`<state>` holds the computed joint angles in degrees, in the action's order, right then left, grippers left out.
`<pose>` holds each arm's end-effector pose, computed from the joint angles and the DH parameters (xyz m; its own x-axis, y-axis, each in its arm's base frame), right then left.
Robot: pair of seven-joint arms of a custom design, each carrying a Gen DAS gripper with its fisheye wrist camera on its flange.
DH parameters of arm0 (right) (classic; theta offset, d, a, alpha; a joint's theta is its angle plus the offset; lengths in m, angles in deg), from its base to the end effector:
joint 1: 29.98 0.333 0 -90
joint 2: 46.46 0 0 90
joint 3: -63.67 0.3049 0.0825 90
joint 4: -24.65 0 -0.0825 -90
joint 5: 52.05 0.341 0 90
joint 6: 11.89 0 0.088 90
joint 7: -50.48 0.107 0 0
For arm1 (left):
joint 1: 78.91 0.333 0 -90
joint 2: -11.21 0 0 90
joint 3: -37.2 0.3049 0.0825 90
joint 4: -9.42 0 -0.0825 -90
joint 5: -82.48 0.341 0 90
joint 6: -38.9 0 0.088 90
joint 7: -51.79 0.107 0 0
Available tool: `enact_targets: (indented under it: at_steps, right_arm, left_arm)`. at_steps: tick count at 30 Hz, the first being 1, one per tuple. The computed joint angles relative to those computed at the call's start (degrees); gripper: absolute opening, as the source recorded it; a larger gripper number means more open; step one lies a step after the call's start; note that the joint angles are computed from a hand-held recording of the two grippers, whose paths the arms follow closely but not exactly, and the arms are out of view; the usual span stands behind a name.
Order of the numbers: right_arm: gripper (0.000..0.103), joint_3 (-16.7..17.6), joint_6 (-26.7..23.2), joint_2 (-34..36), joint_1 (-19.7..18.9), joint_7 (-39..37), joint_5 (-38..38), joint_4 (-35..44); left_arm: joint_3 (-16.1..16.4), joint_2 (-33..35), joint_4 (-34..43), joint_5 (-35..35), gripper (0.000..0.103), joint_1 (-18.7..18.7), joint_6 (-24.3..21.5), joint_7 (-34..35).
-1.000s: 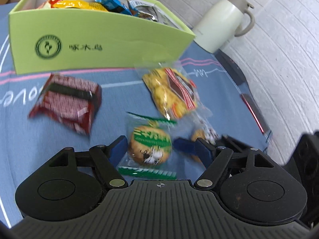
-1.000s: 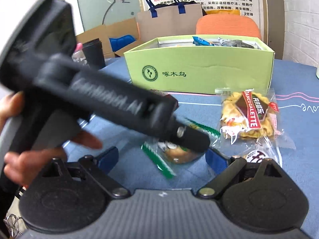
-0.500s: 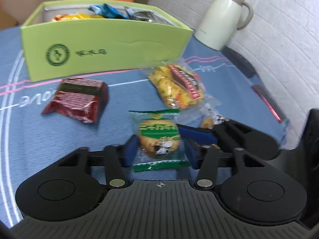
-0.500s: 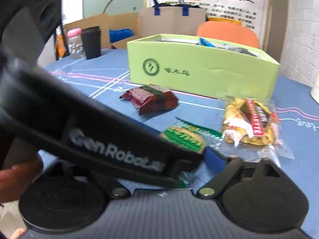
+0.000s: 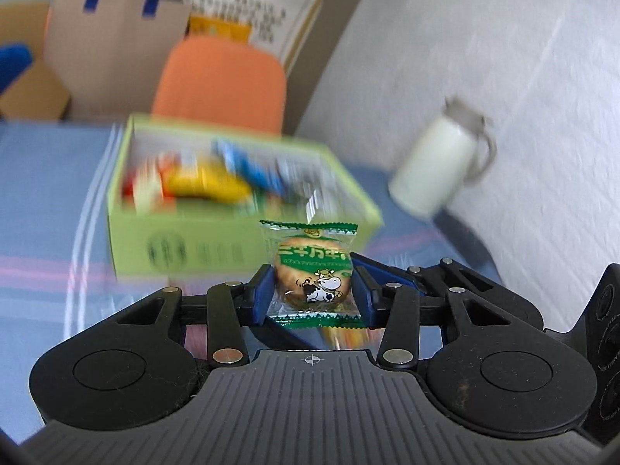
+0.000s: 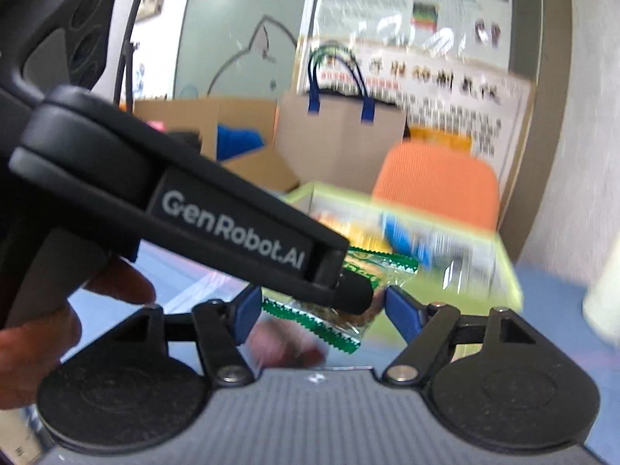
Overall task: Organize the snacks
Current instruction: 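Drop the green-wrapped biscuit into the box by opening the left gripper, then grasp the brown round biscuit packet with the left gripper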
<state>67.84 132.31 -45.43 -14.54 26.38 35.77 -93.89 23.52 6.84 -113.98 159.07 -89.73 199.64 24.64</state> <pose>0.5170 0.1747 0.4719 0.8834 -0.4543 0.1150 -0.1001 -0.4226 -0.9008 0.4498 -0.2589 0.4946 0.2190 -0.8891 0.4019 -0.4732 -0.4570 -0.7531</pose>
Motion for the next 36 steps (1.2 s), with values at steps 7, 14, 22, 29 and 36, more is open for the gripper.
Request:
enact_targets:
  at_steps: [7, 14, 22, 29, 36]
  right_arm:
    - [0.078, 3.46, 0.73, 15.33, 1.68, 13.04, -12.31, 20.60]
    - [0.079, 6.76, 2.16, 20.89, -1.31, 21.51, -19.27, 26.17]
    - [0.092, 1.56, 2.38, 7.14, -8.27, 11.18, -4.79, 7.72]
    - [0.092, -3.22, 3.76, 0.43, -8.72, 18.78, -11.73, -6.15]
    - [0.092, -4.82, -5.11, -0.20, -9.31, 19.05, -17.94, -7.27]
  left_arm:
    - [3.93, 3.20, 5.52, -7.41, 0.024, 3.85, 0.19, 11.96]
    - [7.45, 5.98, 4.59, -8.18, 0.039, 7.25, 6.65, 10.52]
    - [3.30, -1.90, -0.85, 15.65, 0.053, 6.48, 8.76, -12.88]
    - [1.25, 10.42, 5.45, 6.99, 0.050, 1.14, 16.20, -3.45]
    - [-10.32, 20.89, 8.30, -25.89, 0.043, 8.50, 19.00, 30.13]
